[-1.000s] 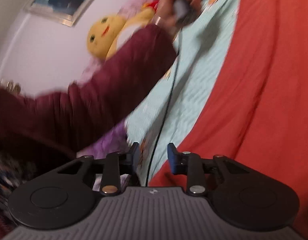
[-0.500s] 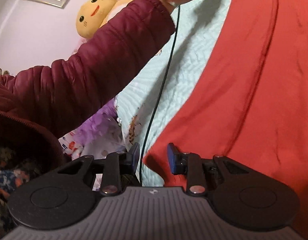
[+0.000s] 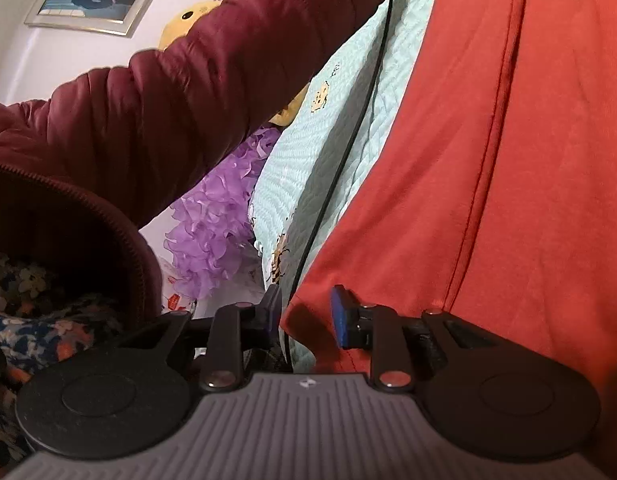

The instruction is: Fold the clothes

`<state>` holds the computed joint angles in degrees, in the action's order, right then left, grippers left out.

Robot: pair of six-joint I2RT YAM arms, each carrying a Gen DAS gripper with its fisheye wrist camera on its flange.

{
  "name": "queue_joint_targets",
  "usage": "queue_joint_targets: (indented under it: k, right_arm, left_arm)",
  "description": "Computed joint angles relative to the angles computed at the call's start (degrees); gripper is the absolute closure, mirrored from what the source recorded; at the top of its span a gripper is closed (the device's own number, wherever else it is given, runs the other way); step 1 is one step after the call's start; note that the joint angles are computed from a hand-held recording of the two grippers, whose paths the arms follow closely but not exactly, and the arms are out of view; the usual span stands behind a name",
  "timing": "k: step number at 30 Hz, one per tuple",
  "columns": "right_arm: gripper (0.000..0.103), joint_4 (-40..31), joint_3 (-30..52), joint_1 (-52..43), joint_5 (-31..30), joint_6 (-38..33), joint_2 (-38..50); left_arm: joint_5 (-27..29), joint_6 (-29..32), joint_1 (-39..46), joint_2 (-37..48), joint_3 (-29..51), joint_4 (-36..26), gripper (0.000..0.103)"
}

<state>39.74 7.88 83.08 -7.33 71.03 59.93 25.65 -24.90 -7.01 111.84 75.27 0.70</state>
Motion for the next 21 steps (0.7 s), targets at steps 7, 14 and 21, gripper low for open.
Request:
queue_joint_targets:
  k: [7, 14, 21]
  right_arm:
    - [0.091, -7.0, 3.92, 1.18, 0.63, -1.37, 1.19]
    - [0.095, -6.83, 3.54, 2.14, 2.58, -1.27, 1.23]
    - [0.095, -6.31, 2.22, 3.29, 4.27, -3.72, 0.51]
  left_arm:
    - [-13.26, 23.76, -5.76, 4.75, 16.57, -19.15, 0.1]
    - [-15.4, 27.28, -6.3, 7.59, 15.69, -13.48, 0.094]
    - [-26.03, 22.49, -7.43, -6.51, 0.45, -7.18, 0.065]
